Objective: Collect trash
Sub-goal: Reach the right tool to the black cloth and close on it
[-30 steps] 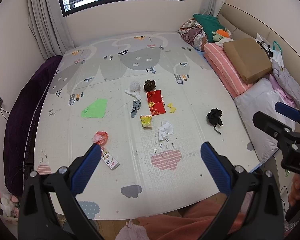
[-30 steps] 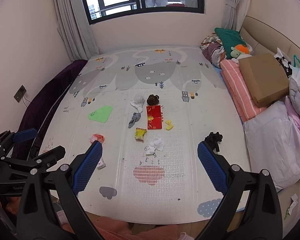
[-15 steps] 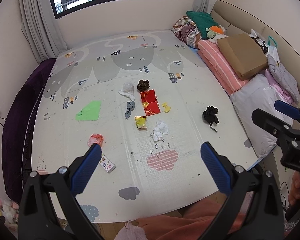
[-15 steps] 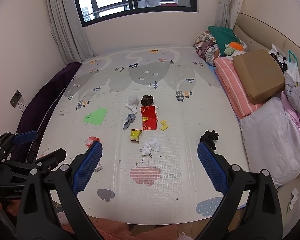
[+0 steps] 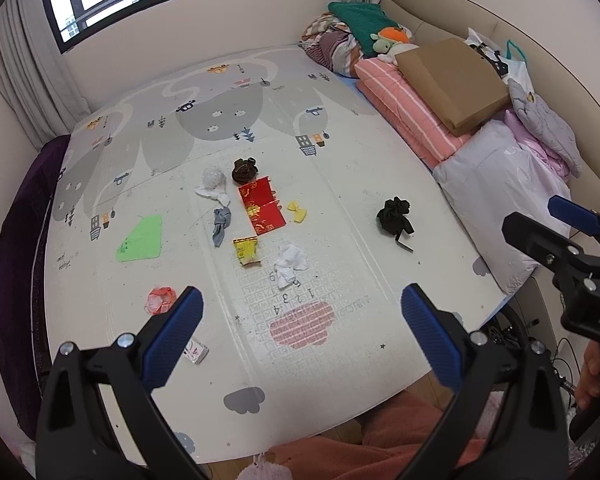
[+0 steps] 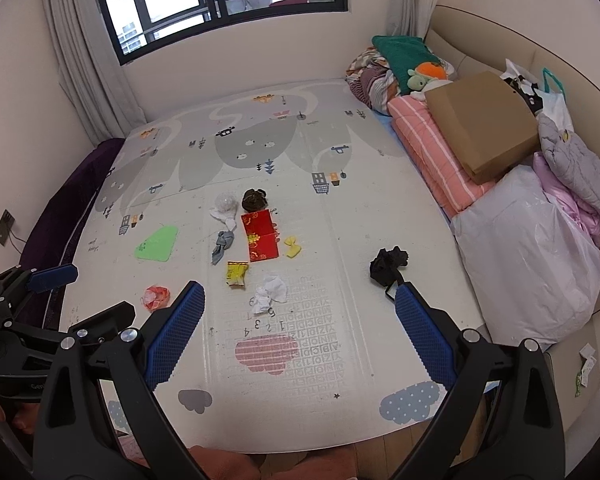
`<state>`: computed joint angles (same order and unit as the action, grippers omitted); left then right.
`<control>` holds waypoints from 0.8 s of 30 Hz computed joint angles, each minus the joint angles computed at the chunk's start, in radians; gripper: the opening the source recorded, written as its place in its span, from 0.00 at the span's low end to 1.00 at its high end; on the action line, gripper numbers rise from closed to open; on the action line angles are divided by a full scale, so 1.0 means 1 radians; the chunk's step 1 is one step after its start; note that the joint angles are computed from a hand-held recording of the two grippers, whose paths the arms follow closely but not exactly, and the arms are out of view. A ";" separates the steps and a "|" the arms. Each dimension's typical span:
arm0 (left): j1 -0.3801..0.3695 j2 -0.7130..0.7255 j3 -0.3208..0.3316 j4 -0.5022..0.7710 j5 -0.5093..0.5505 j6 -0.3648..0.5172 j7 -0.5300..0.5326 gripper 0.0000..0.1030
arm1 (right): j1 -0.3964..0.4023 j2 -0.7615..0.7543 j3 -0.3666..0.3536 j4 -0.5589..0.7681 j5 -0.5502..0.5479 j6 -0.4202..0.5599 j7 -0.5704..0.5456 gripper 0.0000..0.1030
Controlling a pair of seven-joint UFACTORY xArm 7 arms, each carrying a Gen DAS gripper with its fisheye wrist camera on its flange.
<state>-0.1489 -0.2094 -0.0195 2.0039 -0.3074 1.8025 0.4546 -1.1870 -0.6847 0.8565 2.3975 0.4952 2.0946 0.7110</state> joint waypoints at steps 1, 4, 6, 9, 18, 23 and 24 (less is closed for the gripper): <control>-0.005 0.008 -0.007 0.000 -0.003 0.001 -0.001 0.96 | 0.018 -0.013 -0.020 -0.034 -0.007 -0.006 -0.008 0.90; -0.023 0.023 -0.033 -0.019 -0.001 -0.014 -0.006 0.96 | 0.101 -0.055 -0.073 -0.182 -0.055 -0.053 -0.029 0.90; -0.037 0.031 -0.050 -0.045 0.001 -0.031 -0.009 0.96 | 0.161 -0.085 -0.104 -0.290 -0.097 -0.085 -0.048 0.90; -0.062 0.034 -0.078 -0.115 0.008 -0.078 -0.022 0.96 | 0.256 -0.136 -0.149 -0.477 -0.149 -0.149 -0.068 0.90; -0.136 0.057 -0.144 -0.389 0.075 -0.351 -0.079 0.96 | 0.514 -0.280 -0.252 -1.108 -0.220 -0.471 -0.123 0.90; -0.162 0.089 -0.159 -0.564 0.150 -0.534 -0.132 0.96 | 0.611 -0.302 -0.253 -1.406 -0.246 -0.698 -0.151 0.90; -0.164 0.099 -0.158 -0.595 0.166 -0.562 -0.144 0.96 | 0.626 -0.300 -0.250 -1.459 -0.251 -0.745 -0.151 0.90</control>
<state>-0.3127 -0.1105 -0.1776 1.4087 -0.1409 1.2402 0.3104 -0.5611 -0.9843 0.6069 0.9382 0.2440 1.3500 0.5598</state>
